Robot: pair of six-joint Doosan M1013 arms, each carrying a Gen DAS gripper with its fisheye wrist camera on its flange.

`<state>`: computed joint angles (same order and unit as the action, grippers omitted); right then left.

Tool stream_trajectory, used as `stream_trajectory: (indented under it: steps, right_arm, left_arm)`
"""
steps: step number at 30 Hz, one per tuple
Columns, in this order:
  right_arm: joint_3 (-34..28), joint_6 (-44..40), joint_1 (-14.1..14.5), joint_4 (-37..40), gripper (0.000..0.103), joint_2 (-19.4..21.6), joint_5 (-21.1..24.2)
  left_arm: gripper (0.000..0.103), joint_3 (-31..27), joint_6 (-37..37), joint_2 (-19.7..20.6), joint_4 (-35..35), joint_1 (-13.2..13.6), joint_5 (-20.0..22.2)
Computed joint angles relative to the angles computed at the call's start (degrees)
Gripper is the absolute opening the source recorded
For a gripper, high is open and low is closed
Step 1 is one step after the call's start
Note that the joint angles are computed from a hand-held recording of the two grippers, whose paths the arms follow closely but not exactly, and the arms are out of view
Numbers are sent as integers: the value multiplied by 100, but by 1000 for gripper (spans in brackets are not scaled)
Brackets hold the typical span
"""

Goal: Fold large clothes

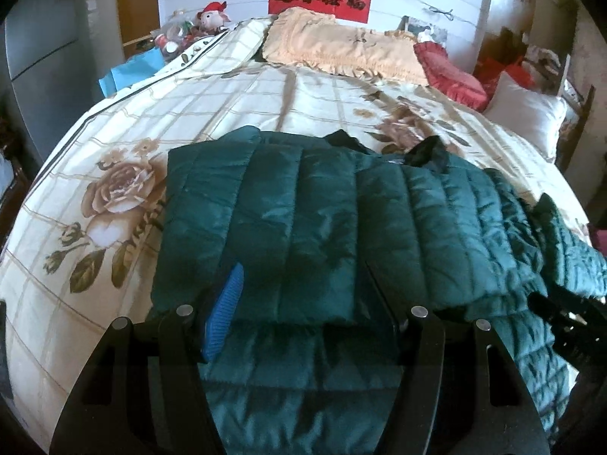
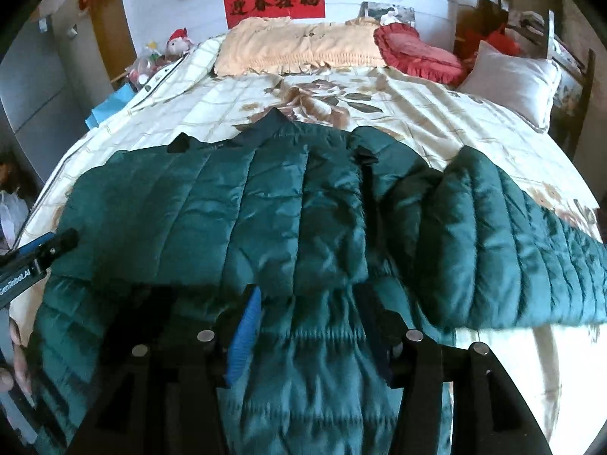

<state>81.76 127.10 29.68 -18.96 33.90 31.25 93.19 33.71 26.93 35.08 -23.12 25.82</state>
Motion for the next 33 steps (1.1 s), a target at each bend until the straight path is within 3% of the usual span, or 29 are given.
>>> stream_trajectory:
  steps: [6, 11, 33]
  right_arm:
    - [324, 174, 26, 27, 59, -195, -182]
    - [485, 219, 63, 37, 59, -284, -277]
    - [591, 278, 258, -175, 64, -455, -455]
  left_arm:
    - [64, 164, -178, -127, 137, -131, -114]
    - [64, 317, -635, -251, 644, -259, -166]
    - [64, 606, -1663, -482, 1709, -433, -147]
